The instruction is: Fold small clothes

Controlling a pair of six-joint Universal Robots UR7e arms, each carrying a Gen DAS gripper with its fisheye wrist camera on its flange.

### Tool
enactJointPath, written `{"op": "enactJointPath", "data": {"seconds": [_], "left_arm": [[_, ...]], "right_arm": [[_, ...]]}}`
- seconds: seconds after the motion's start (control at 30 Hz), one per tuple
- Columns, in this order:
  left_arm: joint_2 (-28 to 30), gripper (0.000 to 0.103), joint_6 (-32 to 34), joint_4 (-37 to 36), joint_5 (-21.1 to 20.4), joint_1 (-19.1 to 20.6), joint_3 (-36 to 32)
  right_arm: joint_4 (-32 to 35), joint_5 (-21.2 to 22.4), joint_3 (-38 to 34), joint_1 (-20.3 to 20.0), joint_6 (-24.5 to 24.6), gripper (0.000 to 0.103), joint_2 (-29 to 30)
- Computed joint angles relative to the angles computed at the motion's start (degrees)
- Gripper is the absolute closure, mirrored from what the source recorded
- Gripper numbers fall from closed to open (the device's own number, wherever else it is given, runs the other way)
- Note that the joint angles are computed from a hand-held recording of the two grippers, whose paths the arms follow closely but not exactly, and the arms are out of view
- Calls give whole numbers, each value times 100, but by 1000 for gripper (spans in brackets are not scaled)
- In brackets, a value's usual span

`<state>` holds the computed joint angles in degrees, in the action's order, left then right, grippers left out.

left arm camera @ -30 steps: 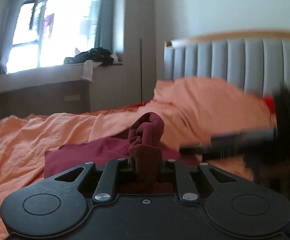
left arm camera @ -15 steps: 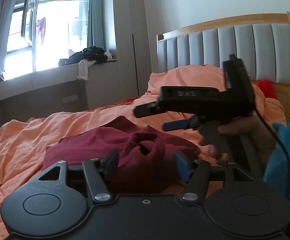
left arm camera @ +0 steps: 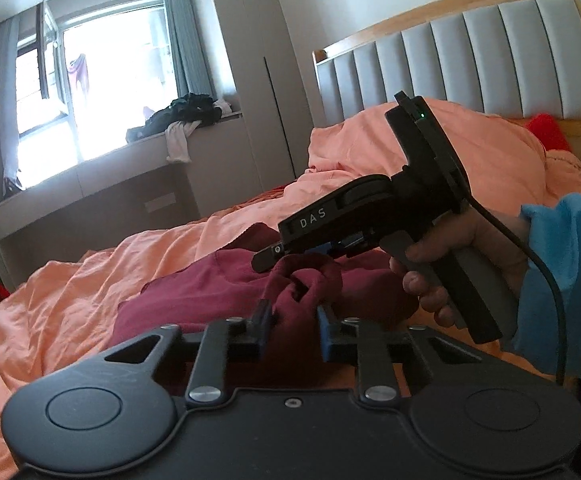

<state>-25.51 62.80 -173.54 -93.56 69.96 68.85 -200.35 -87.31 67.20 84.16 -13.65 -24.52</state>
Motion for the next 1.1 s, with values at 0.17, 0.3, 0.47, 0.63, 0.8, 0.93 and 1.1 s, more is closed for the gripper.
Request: {"op": "enactJointPath", "data": {"seconds": [0.17,0.3,0.47,0.63,0.8,0.93,1.1], "left_arm": [[33,86,-91,-109,-22,-9,4],[50,88,-250,-189,-108,-36,5],[168,89,-537,-170,-220,-133,-113],[317,89,-772,78,-308,-194,-273],[456,89,-948,393,-342,-228,-480],[555,89,-1069,663,-333,-253,-640],[639,89,-1027,937,-254,-267,-755]], "right_arm": [[206,69,-74,12,-7,91,-12],[-73,-60,-164,119,-503,97,68],[-805,-90,-155,234,-1224,97,130],[-1111,-134,-151,214,-1289,98,87],[-1282,-308,-82,165,-1166,98,20],[-1435,-447,50,145,-1183,98,-65],[-1442,-875,139,165,-1250,98,-127]]}}
